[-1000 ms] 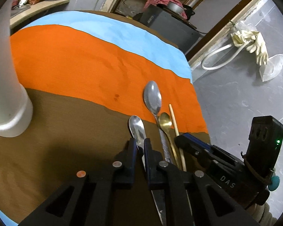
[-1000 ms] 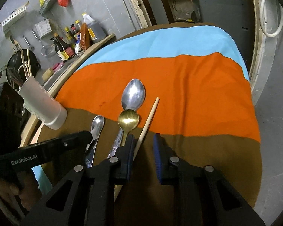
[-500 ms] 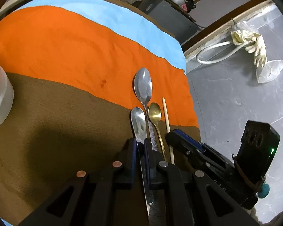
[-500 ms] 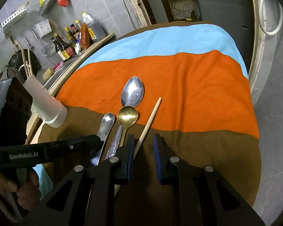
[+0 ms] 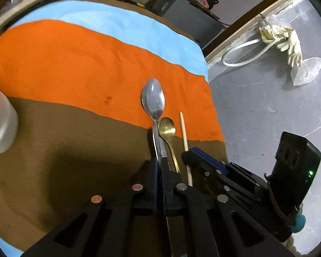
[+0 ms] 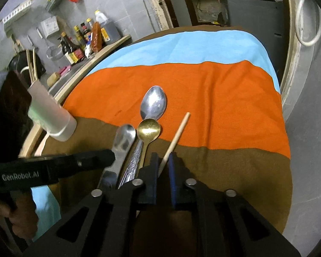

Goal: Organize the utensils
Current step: 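Close the left tool on a silver spoon while the right tool grasps the last chopstick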

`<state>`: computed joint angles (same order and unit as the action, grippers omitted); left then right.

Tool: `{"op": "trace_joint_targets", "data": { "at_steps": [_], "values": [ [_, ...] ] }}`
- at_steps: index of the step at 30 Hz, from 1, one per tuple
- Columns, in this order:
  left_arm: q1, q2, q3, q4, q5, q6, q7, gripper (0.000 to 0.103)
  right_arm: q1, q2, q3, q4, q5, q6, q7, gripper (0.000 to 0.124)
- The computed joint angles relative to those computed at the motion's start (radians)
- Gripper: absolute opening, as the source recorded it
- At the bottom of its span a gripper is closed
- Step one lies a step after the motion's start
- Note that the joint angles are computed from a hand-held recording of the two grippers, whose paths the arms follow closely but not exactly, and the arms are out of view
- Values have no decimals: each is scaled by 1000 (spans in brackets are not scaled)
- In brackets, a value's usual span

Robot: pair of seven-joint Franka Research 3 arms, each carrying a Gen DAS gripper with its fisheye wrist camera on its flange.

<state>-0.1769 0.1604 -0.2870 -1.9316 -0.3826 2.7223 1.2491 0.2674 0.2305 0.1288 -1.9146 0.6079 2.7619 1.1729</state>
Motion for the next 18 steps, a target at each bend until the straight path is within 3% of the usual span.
{"op": "trace_joint_targets", "data": {
  "at_steps": [7, 10, 14, 18],
  "values": [
    [-3, -26, 33, 1, 103, -59, -57, 3, 10, -7, -24, 18, -65, -74, 103, 7],
    [14, 0, 20, 27, 35, -95, -14, 3, 4, 9, -23, 38, -56, -99, 131, 7],
    [38, 23, -6, 34, -107, -86, 45, 3, 20, 19, -35, 53, -130, -116, 178, 8],
    [44, 27, -14, 30, -177, -84, 78, 3, 8, 20, -28, 61, -115, -139, 185, 8]
  ]
}}
